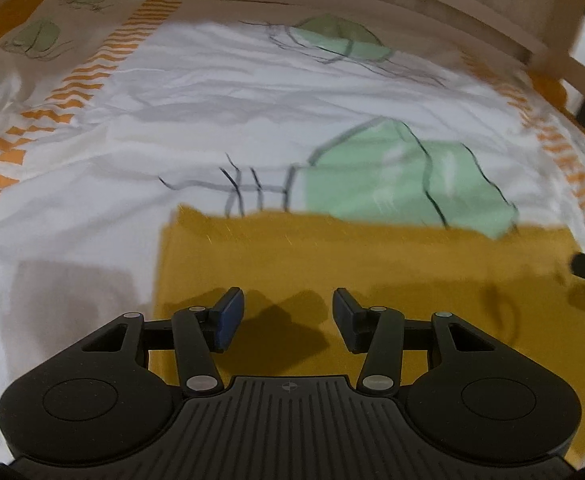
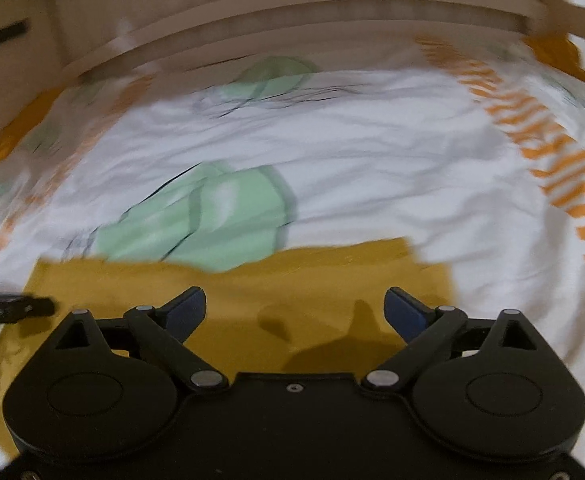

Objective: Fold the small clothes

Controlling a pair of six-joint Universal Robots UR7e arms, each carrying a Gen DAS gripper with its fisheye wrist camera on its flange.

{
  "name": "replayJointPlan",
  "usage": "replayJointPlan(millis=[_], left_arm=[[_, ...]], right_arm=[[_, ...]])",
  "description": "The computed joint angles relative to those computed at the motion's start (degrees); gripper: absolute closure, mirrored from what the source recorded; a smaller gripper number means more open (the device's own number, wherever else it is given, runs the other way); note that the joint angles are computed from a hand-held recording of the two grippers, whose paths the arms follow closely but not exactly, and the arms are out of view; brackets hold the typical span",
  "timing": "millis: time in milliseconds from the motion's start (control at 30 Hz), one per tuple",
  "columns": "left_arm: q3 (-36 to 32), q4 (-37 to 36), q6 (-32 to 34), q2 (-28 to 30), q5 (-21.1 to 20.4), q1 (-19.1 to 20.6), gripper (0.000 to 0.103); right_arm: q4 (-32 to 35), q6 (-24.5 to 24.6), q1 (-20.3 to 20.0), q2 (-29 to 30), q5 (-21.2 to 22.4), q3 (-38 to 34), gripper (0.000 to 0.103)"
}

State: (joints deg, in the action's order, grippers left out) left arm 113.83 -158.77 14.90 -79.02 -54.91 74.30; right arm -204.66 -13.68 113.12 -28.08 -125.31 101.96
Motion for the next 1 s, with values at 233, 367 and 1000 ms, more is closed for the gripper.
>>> replayJointPlan(millis=[233, 367, 1000], left_arm=[[8.23, 0.23, 2.6, -6.1, 1.24, -2.3, 0.055], [10.73, 1.98, 2.24, -8.74, 2.81, -3.28, 0.052], [8.81, 5.56, -8.46, -7.02, 1.71, -8.17, 0.04]], right_arm=[[5.27, -1.44, 2.36, 1.19, -2.07, 2.08, 0.006], [5.38, -1.6, 3.01, 1.47, -4.25, 3.91, 0.002], [2.32, 13.25, 1.32, -7.61, 3.54, 12.99, 0.001]])
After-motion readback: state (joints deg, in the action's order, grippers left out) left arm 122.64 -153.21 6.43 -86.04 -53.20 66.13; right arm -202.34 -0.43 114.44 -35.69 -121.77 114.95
